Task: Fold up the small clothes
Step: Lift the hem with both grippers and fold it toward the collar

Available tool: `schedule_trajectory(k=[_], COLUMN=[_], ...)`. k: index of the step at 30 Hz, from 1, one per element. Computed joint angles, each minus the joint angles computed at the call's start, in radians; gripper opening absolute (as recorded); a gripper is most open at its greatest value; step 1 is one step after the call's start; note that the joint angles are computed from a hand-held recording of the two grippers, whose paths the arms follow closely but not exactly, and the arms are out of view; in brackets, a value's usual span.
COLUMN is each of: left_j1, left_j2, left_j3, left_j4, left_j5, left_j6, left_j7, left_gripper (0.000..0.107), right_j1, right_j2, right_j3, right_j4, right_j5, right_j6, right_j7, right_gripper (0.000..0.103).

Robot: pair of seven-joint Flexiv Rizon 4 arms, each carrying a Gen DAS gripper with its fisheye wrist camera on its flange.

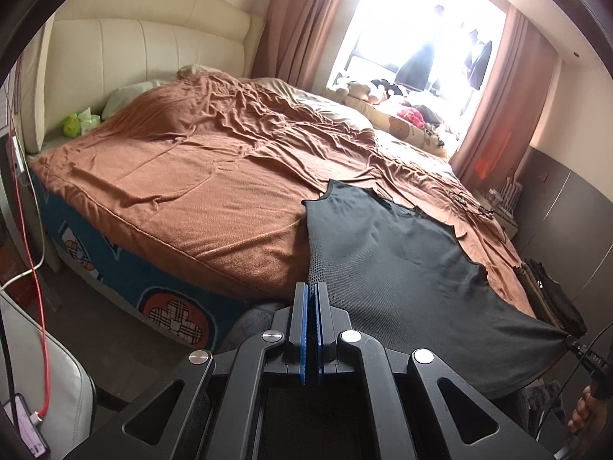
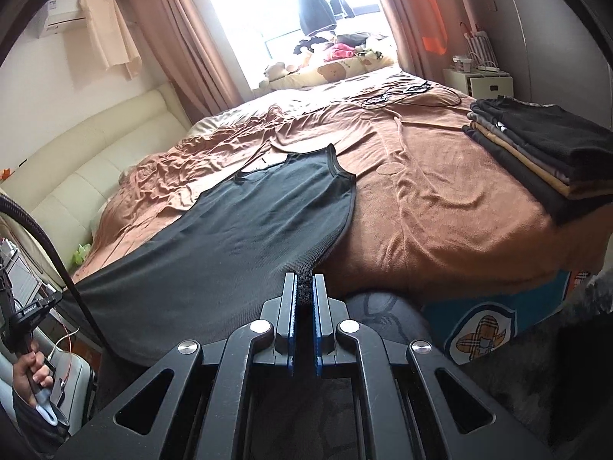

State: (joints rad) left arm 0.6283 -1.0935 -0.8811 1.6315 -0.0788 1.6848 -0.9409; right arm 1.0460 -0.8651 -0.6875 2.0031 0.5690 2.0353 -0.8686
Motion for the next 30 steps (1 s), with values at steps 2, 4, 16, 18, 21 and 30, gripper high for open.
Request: schedule_trajectory(k=[2, 4, 16, 18, 21, 30], left_j1=[0.024, 0.047, 0.068, 0.050, 0.017, -0.124], left_j2=[-0.005, -0.010, -0.023, -0.019, -0.011, 0.004], left_j3=[-0.024, -0.046, -0.062, -0.052, -0.033, 0.047], left_j4=[0.022, 0.042, 0.049, 0.030, -0.006, -0.197], left_j5=[0.015, 0.033, 0.094, 0.088, 0.070, -0.059], left_j6=[0.014, 0.026, 0.040, 0.032, 0.019, -0.077], left_j7=[0.005, 0.005, -0.012, -0.010, -0.006, 0.038], left_gripper=[0.003, 0.003, 0.003, 0.003, 0.003, 0.003], right_j1=[0.019, 0.035, 0.040, 0.033, 0.015, -0.110], right_j2=[-0.006, -0.010, -0.026, -0.025, -0.025, -0.001], right_j3=[-0.016, -0.027, -0.020, -0.021, -0.025, -0.008], right_j4=[0.007, 0.015, 0.006, -0.002, -0.018, -0.113], right_j5=[0.010, 0.021, 0.057, 0.052, 0.038, -0.057], right_j6=[0.002, 0.010, 0.025, 0.017, 0.005, -0.053], right_j7=[-0.004, -0.005, -0.028, -0.032, -0.028, -0.007], right_gripper=[0.004, 0.003, 0.003, 0.003, 0.003, 0.004])
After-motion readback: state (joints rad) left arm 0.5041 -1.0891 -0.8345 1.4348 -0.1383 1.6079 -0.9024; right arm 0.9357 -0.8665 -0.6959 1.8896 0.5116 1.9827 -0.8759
